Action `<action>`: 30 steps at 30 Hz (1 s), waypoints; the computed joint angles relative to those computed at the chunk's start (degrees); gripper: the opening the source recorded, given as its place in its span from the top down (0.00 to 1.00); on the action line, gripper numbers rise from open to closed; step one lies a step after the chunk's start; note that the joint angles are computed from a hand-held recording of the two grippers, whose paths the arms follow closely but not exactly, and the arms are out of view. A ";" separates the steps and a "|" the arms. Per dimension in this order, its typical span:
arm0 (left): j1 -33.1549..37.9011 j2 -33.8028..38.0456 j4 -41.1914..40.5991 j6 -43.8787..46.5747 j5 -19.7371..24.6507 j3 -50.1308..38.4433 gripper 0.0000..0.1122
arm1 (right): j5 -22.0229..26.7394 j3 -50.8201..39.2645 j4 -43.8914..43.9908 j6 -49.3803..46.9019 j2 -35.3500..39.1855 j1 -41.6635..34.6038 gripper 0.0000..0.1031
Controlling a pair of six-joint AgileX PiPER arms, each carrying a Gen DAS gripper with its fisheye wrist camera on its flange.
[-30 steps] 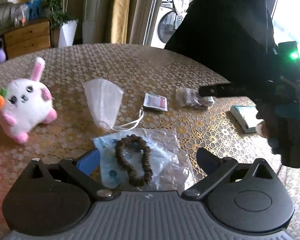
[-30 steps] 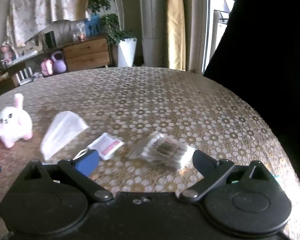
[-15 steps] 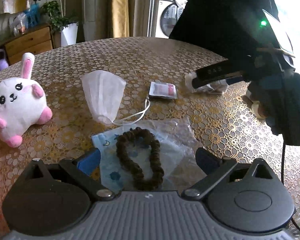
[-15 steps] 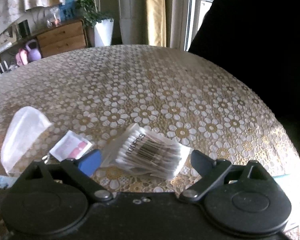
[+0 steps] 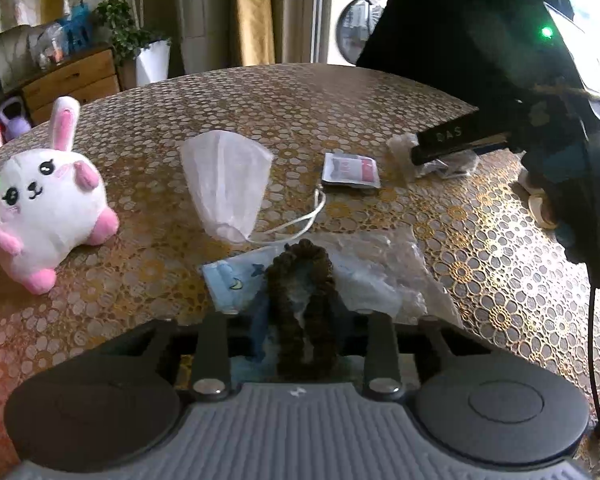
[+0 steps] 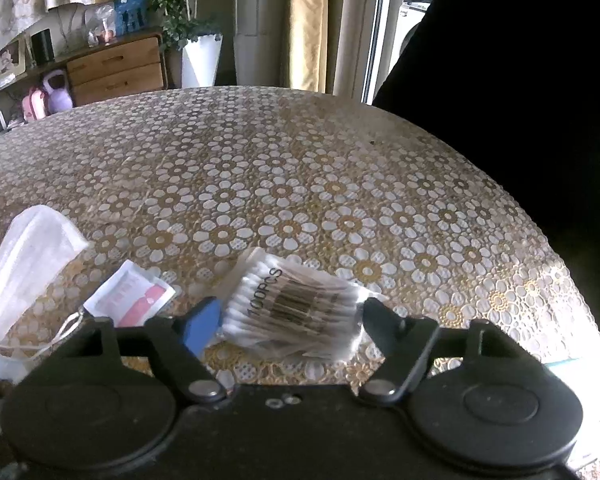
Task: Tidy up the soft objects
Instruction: 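Grasp the brown bead bracelet with the left gripper while the right gripper grasps the cotton-swab pack, then carry the bracelet with the left gripper while the right gripper carries the swab pack to the tray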
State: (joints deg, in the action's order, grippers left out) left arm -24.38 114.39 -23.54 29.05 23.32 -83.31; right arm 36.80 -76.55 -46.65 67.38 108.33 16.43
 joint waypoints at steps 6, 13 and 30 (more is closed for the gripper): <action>1.04 0.03 -2.02 0.97 0.17 -0.37 0.86 | -0.24 1.28 -1.81 2.11 -1.05 0.41 0.37; 2.66 -0.79 -6.80 3.85 1.60 -0.73 0.86 | -0.45 3.73 -3.23 3.90 -3.85 1.76 0.38; 8.32 -8.19 -14.07 8.21 7.26 1.71 0.86 | 5.55 8.79 -1.14 4.03 -17.77 14.89 0.38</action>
